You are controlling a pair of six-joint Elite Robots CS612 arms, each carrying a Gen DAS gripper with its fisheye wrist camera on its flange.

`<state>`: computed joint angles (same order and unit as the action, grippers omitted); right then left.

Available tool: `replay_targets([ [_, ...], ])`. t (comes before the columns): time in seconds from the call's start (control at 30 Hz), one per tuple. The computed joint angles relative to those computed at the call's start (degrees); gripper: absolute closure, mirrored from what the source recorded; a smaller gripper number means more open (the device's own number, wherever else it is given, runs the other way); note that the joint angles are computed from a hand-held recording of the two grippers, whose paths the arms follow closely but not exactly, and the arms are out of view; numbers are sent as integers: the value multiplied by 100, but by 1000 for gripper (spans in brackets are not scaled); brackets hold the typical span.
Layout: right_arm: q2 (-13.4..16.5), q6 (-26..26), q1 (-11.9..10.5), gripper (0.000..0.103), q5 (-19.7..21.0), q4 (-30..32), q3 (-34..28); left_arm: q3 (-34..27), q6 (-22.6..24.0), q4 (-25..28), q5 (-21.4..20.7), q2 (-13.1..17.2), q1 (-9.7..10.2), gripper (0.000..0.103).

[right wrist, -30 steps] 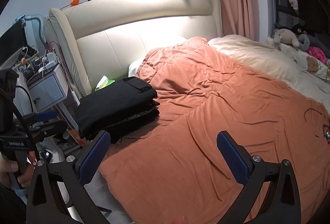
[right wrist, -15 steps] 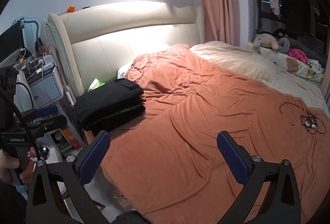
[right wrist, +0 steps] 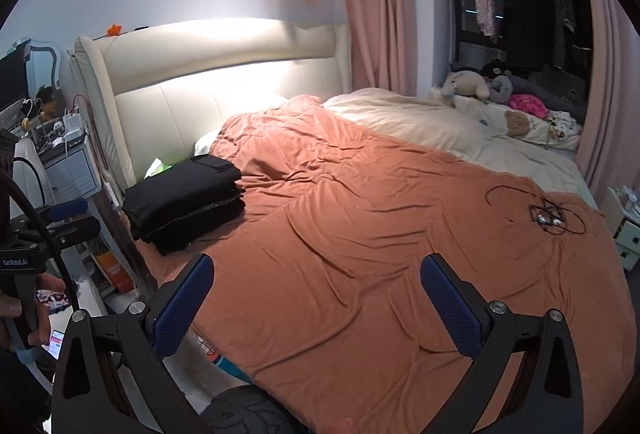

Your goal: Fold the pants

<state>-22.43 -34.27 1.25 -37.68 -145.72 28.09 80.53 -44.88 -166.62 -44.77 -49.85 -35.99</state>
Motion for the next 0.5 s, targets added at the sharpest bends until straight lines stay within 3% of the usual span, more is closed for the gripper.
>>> replay_targets([
  [0.33, -686, 948, -114, 0, -651, -1918, 1663, 70, 418, -434, 118, 49, -221, 0],
  [0.5, -879, 1301, -123, 0, -877, -2471, 2185, 14, 635, -593, 254, 146, -327, 0],
])
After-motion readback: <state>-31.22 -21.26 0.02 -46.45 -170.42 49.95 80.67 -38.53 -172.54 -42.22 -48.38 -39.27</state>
